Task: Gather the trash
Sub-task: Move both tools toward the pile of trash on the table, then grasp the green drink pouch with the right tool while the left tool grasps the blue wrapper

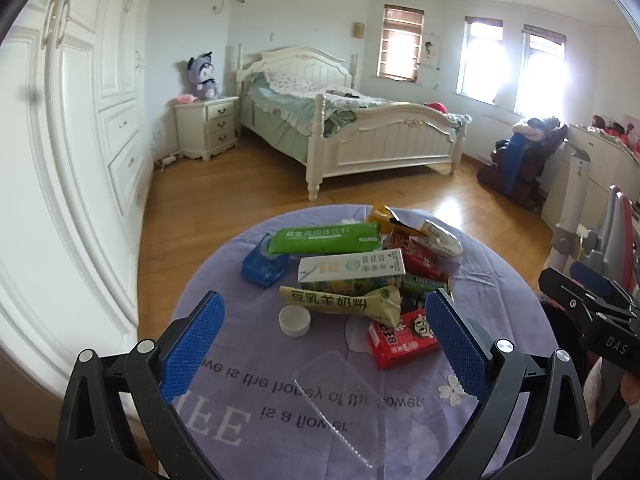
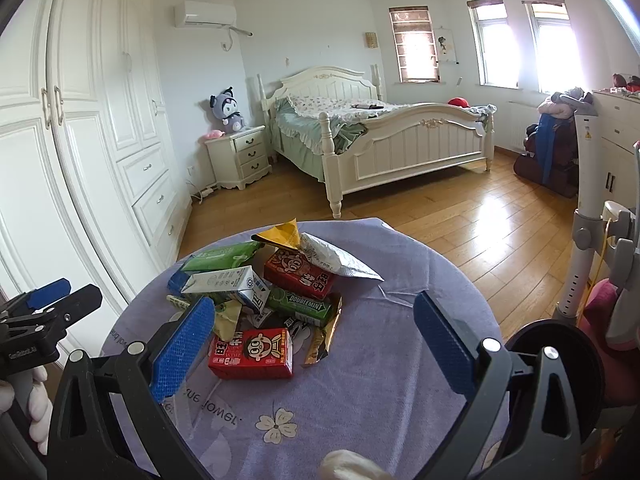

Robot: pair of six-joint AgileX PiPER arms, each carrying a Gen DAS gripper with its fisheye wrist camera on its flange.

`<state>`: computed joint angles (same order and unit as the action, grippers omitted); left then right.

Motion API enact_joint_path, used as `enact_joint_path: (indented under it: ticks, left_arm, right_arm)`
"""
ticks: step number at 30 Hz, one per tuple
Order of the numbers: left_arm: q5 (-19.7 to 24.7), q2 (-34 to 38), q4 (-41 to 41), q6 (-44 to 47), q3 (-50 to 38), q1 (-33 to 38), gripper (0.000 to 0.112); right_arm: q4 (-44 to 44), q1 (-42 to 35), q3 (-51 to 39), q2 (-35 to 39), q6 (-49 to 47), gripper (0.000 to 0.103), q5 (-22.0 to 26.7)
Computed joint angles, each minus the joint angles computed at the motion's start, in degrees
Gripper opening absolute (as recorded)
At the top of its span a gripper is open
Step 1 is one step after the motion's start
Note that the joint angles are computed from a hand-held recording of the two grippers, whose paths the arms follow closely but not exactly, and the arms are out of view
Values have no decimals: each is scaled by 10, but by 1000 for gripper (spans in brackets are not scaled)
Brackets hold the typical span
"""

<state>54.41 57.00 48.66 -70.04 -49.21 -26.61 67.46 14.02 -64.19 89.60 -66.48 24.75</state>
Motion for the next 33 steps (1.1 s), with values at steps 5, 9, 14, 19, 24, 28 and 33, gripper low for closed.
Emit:
enact_joint_path:
  ticks: [5,9,14,19,24,28,33]
  left_arm:
    - [-20,2,-14,16,1,18,99]
    - [-53,4,-40,43,8,49,99]
    - [-141,7,-151,157,24,157,99]
    - [-173,26,-198,220,30,229,99]
    - [-194,47,-211,242,25,250,99]
    - [-212,68,-223,262,15,259,99]
    - [-249,86,-295,343,13,299,99]
  right_arm:
    - [-7,4,-9,12,7,98,3]
    - [-33,5,-21,29,29,98,8]
    - [-81,2,-49,62,61,98,35]
    - [-81,-5,-67,88,59,98,42]
    - [-86,-7,-90,108,68,98,48]
    - [-101,-3,-112,122,74,98,48]
    - [-97,7,-162,146,43,98,69]
